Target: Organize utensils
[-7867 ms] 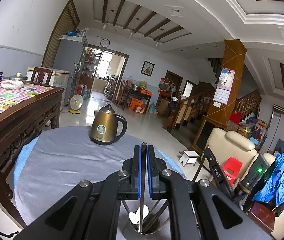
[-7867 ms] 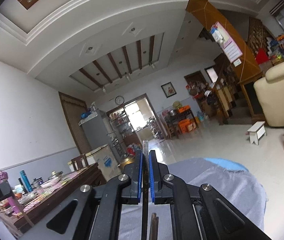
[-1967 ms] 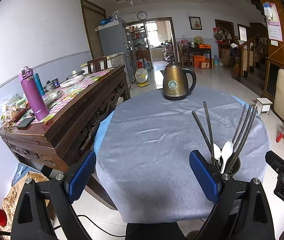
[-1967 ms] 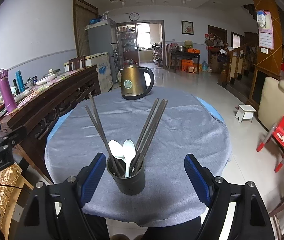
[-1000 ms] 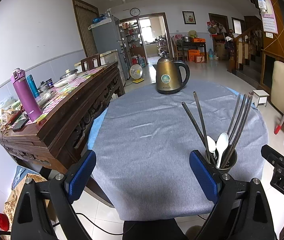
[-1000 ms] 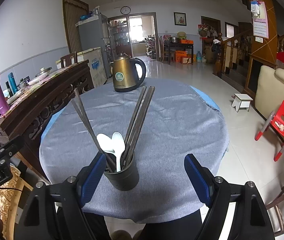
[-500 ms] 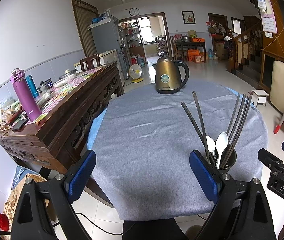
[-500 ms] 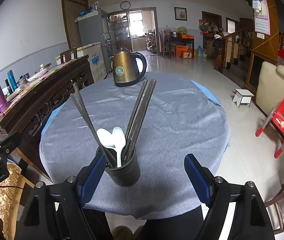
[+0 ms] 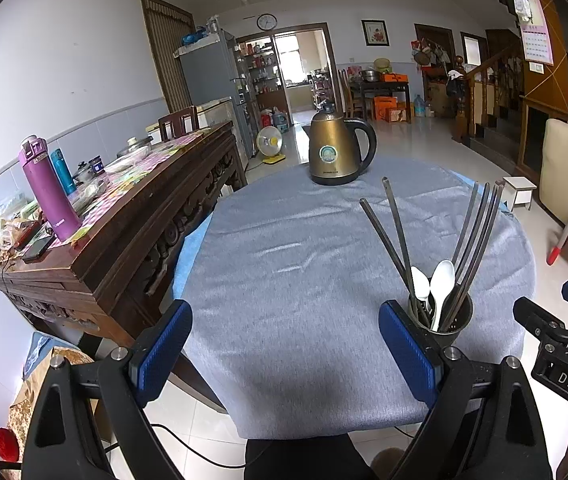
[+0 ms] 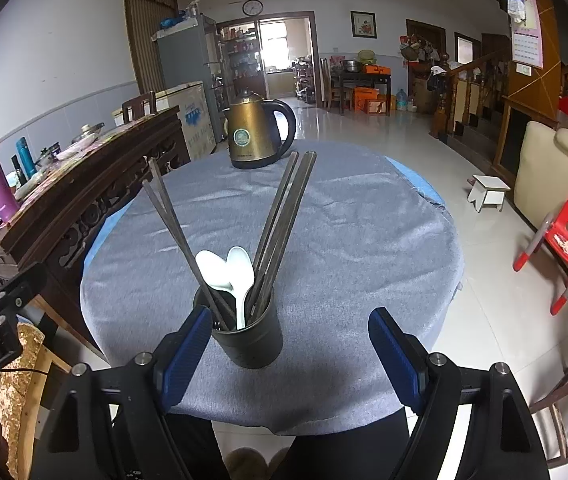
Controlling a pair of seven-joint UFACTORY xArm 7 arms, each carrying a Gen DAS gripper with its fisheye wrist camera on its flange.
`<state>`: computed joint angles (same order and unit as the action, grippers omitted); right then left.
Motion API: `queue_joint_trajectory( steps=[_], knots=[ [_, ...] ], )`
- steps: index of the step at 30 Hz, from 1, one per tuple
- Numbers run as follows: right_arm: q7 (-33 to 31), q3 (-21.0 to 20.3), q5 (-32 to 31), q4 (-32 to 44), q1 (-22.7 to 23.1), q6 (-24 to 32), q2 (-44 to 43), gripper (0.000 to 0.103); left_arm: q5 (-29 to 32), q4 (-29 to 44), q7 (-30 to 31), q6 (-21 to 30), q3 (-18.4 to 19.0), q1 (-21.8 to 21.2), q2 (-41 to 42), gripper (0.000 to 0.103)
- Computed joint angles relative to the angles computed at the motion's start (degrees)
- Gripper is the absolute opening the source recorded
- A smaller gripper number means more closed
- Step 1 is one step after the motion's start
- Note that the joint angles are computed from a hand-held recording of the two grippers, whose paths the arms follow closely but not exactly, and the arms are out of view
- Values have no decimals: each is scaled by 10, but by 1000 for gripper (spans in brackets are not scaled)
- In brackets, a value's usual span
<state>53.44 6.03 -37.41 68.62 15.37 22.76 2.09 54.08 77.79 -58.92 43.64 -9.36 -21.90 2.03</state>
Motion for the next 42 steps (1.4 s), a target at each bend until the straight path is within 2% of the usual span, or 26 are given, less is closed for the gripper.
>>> queue_joint_trajectory(
  steps=[18, 25, 38, 40, 42],
  knots=[
    [0, 1, -7, 4, 6, 10, 4, 83, -7, -9, -3, -8, 1, 4, -1, 94],
    [44, 2, -70, 3, 9, 26, -5, 83, -9, -6, 2, -11, 1, 3, 2, 94],
    [11, 1, -45, 16, 9, 11, 12, 83, 6, 6, -6, 2, 6, -1, 15, 94],
    [23, -4, -57, 17, 10, 8, 13, 83, -17, 12, 12, -13, 11, 3, 25, 94],
    [30, -10, -57, 17, 5, 1, 16, 83, -70, 28, 46, -30, 19, 12, 47, 94]
  ],
)
